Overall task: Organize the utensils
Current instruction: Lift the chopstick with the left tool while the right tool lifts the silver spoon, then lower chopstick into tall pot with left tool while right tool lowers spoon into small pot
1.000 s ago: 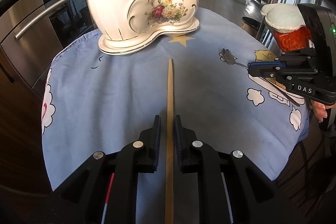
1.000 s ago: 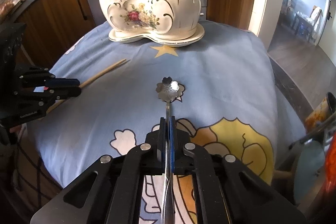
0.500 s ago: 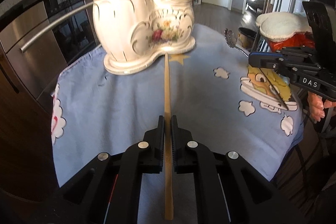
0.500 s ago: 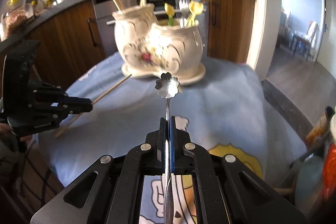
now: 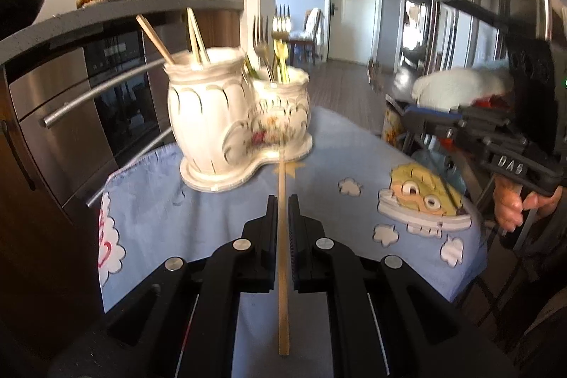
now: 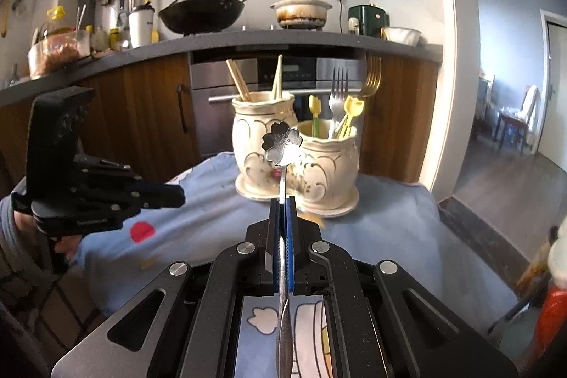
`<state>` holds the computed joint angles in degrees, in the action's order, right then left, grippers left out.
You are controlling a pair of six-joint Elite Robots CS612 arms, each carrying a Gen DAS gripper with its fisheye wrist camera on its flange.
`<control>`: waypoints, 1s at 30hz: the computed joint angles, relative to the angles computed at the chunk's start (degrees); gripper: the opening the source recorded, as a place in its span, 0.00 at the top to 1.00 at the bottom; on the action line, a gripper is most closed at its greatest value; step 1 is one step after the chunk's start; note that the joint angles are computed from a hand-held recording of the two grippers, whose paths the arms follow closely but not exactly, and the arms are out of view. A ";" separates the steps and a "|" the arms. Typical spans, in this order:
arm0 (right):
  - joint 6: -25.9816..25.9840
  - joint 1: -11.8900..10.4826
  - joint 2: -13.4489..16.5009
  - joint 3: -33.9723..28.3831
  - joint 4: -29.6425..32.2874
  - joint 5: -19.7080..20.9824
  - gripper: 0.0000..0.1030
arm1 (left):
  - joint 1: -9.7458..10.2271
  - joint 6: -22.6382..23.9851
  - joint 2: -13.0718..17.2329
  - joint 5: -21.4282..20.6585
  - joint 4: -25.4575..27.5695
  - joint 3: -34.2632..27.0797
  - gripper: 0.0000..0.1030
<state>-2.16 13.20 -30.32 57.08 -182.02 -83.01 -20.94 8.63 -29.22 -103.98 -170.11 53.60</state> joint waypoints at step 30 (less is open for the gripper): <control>1.57 -0.22 0.08 -0.08 0.44 0.31 0.96 | -1.79 3.58 4.77 7.65 25.66 -11.03 0.94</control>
<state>-0.59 12.98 -30.24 57.00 -181.58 -82.70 -22.73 12.21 -24.45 -96.33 -144.45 42.57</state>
